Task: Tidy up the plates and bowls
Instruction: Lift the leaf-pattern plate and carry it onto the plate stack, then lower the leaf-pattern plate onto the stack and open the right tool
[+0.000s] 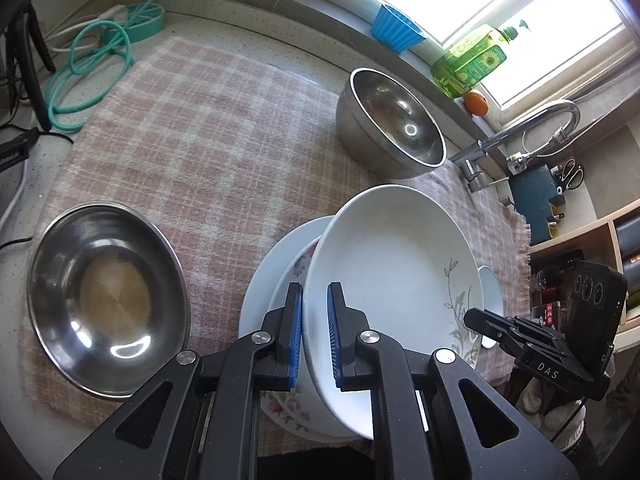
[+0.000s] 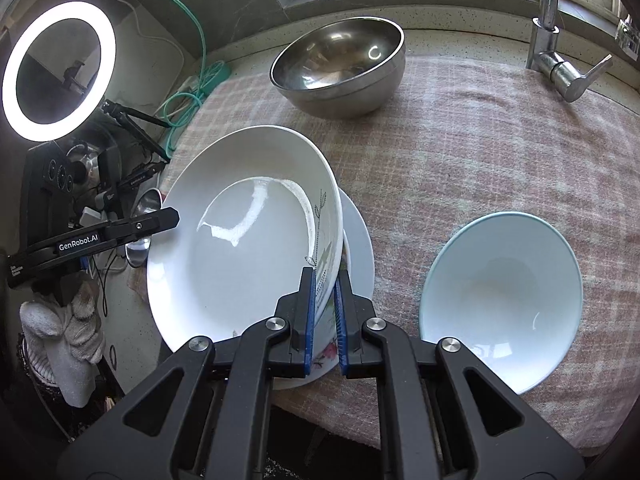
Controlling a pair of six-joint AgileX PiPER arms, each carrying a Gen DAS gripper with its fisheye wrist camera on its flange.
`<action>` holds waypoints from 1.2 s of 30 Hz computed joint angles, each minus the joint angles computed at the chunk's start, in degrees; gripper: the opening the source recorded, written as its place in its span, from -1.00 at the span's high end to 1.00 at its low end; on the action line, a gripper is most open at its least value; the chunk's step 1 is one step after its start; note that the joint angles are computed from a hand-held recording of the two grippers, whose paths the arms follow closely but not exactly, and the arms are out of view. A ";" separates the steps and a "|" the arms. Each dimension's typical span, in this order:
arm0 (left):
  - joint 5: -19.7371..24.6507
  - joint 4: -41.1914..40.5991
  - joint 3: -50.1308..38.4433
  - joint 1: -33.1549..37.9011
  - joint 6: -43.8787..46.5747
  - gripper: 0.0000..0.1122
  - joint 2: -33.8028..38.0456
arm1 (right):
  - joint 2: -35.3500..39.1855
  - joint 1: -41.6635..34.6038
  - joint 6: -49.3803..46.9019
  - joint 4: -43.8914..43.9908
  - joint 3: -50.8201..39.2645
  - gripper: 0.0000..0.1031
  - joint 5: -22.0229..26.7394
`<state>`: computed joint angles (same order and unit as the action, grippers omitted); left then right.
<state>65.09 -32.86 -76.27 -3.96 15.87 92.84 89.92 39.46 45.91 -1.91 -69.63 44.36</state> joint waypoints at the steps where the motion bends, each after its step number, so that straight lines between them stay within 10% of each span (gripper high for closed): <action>1: -0.04 0.25 0.15 -0.02 0.04 0.82 0.03 | 0.32 0.23 0.09 -0.14 0.01 0.81 0.00; 36: 1.09 3.06 0.71 -0.13 2.30 0.82 1.65 | 4.79 3.31 1.73 -2.23 -2.96 0.42 4.09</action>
